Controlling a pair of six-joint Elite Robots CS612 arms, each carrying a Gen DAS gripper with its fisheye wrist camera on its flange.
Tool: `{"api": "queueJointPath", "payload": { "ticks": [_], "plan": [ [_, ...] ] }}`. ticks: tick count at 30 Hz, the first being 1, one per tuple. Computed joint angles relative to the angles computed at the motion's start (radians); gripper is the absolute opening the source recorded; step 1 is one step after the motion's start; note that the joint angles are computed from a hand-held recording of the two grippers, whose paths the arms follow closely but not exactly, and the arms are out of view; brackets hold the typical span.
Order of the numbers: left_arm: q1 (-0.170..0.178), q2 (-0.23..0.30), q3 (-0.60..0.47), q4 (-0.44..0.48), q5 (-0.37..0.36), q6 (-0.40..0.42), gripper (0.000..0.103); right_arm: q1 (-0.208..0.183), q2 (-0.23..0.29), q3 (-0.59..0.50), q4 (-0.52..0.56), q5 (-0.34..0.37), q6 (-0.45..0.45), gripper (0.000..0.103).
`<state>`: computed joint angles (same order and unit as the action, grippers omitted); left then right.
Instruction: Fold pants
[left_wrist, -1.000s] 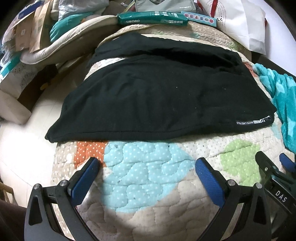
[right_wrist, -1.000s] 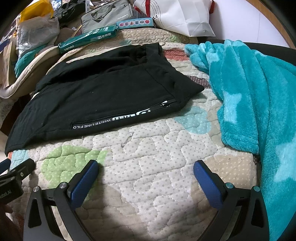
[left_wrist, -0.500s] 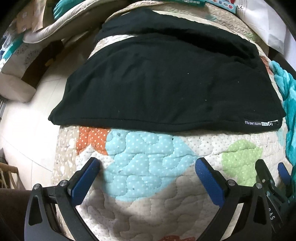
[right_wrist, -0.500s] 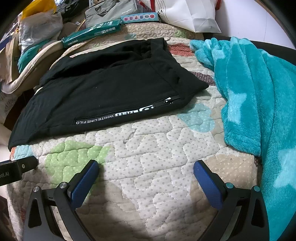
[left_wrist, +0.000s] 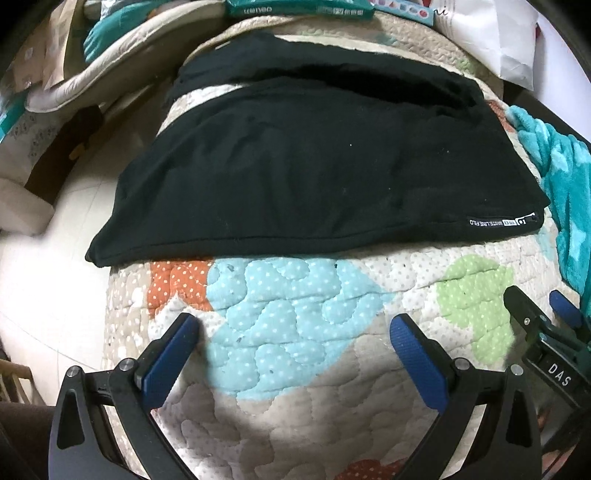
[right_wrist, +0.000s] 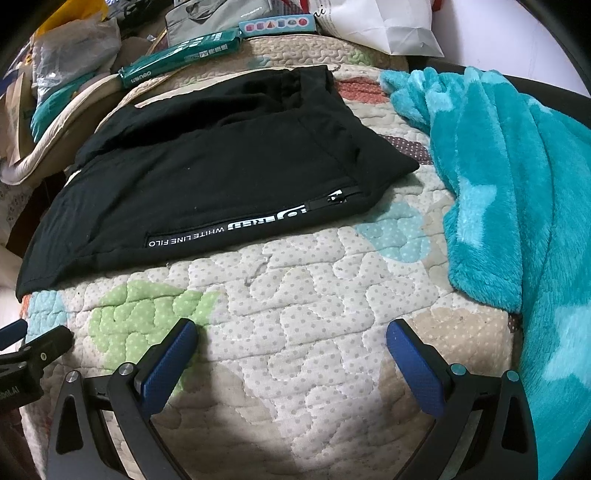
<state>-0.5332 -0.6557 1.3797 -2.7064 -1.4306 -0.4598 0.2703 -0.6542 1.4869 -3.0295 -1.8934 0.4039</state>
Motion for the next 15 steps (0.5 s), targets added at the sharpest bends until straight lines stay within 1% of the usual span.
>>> {"api": "queueJointPath", "payload": {
  "ticks": [2, 6, 8, 12, 15],
  "plan": [
    [-0.001, -0.002, -0.006, 0.022, -0.006, -0.013, 0.103, 0.001, 0.0, 0.001, -0.003, -0.003, 0.0, 0.103],
    [-0.003, 0.006, -0.052, 0.123, -0.007, -0.05, 0.103, 0.002, 0.002, 0.002, -0.012, -0.005, -0.001, 0.103],
    [-0.004, 0.01, -0.067, 0.155, -0.002, -0.066, 0.103, 0.002, 0.003, 0.003, -0.018, -0.007, -0.004, 0.103],
    [-0.003, 0.012, -0.071, 0.158, 0.0, -0.074, 0.103, 0.002, 0.003, 0.004, -0.02, -0.007, -0.003, 0.103],
    [-0.006, 0.01, -0.058, 0.129, 0.006, -0.055, 0.103, 0.002, 0.003, 0.004, -0.02, -0.006, -0.002, 0.103]
  ]
}}
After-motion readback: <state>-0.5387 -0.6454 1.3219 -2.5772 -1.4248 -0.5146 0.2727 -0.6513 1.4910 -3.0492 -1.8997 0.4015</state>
